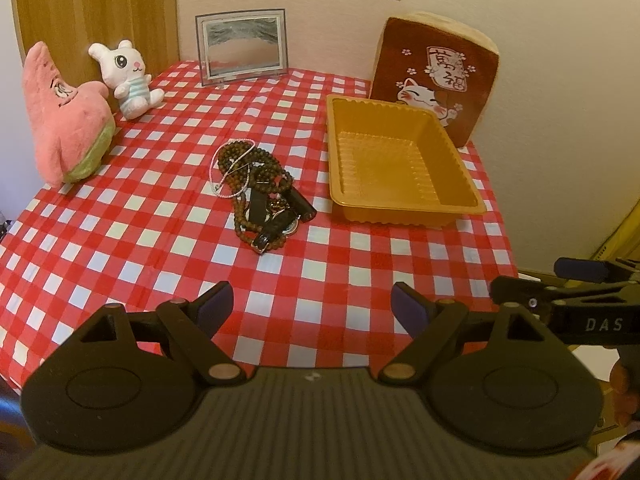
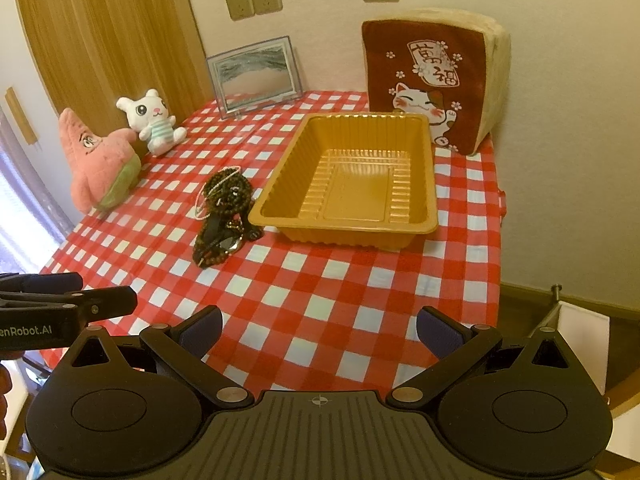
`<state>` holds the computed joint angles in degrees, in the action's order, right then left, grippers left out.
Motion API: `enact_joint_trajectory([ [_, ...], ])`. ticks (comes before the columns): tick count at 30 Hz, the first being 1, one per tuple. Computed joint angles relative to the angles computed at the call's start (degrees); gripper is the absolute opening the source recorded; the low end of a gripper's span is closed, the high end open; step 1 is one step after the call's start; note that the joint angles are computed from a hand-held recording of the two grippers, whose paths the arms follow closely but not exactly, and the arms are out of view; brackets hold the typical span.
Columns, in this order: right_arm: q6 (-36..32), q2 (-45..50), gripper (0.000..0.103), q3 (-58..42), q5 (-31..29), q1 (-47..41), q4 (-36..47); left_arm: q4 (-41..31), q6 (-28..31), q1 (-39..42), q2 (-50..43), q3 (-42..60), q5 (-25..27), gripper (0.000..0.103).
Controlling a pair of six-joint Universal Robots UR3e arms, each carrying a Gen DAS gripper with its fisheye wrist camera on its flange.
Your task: Organize jewelry
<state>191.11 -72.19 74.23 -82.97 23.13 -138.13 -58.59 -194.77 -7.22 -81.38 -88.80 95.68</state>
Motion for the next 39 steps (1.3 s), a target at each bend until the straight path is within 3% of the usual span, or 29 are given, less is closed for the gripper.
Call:
enact_joint_trajectory([
  [11, -1.6, -0.9, 0.103, 16.0, 6.6, -7.4, -20.3, 9.1, -4.9, -4.1, -7.0, -2.0, 9.3, 0.085],
  [16, 1.9, 3.6, 0.096, 17.0, 5.2, -8.0, -29.2, 16.1, -1.9, -1.8, -9.5, -4.8, 7.7, 0.084],
  [25, 11.9, 16.8, 0.079, 7.6, -5.9, -4.4, -38.2, 23.5, 8.6, 6.4, -18.3, -2.7, 0.1, 0.078],
  [29, 16.6, 24.3, 0.067, -0.4, -14.2, -1.7, -39.8, 25.0, 11.2, 9.7, -21.4, -1.0, -3.3, 0.078],
  [39, 25.7, 40.4, 0.044, -22.2, -23.8, -0.2, -36.1, 24.3, 15.7, 13.9, -27.8, 3.9, -8.0, 0.077],
])
